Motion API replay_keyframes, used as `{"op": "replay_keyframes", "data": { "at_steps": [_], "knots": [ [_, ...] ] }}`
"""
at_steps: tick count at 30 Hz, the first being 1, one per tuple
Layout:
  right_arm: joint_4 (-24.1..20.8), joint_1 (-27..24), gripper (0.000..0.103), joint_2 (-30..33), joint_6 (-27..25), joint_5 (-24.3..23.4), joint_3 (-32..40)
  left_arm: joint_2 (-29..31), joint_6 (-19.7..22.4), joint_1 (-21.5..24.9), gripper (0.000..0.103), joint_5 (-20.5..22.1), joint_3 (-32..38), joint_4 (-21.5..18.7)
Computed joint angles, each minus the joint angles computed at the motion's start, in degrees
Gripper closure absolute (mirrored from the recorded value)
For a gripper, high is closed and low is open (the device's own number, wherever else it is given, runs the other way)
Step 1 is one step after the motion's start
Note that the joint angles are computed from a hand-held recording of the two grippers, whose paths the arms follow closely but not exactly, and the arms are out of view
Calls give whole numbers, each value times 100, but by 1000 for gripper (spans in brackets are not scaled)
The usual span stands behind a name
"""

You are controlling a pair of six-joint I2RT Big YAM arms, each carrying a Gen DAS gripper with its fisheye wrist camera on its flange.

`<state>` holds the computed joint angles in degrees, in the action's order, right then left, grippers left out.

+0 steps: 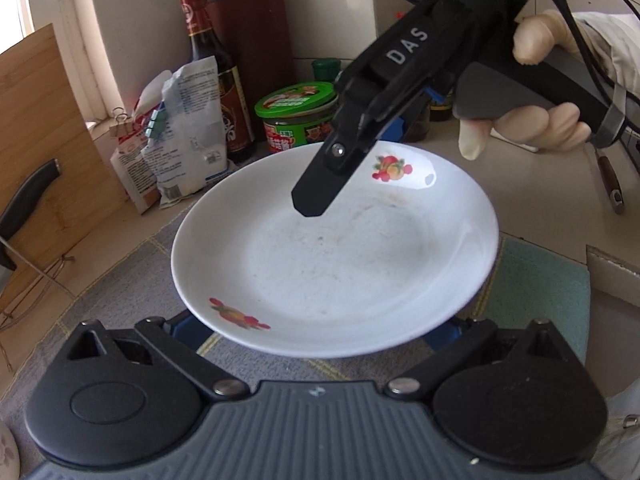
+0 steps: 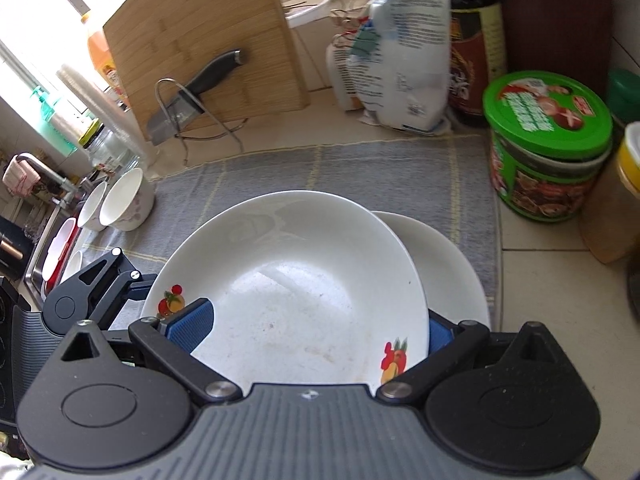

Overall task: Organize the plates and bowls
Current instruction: 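Carry the held plate with the right gripper over the plate stack, then lower the held plate onto the plate stack with the right gripper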

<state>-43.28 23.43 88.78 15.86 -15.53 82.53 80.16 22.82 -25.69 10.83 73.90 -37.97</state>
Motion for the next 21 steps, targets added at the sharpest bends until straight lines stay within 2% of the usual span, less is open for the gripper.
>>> {"op": "replay_keyframes", "data": {
  "at_steps": [11,21],
  "knots": [
    [169,-178,0,-33,115,-31,-185,412,181,13,1,158,463,-400],
    [160,-237,0,28,231,-90,-222,785,337,92,1,395,963,-1087]
  ]
}}
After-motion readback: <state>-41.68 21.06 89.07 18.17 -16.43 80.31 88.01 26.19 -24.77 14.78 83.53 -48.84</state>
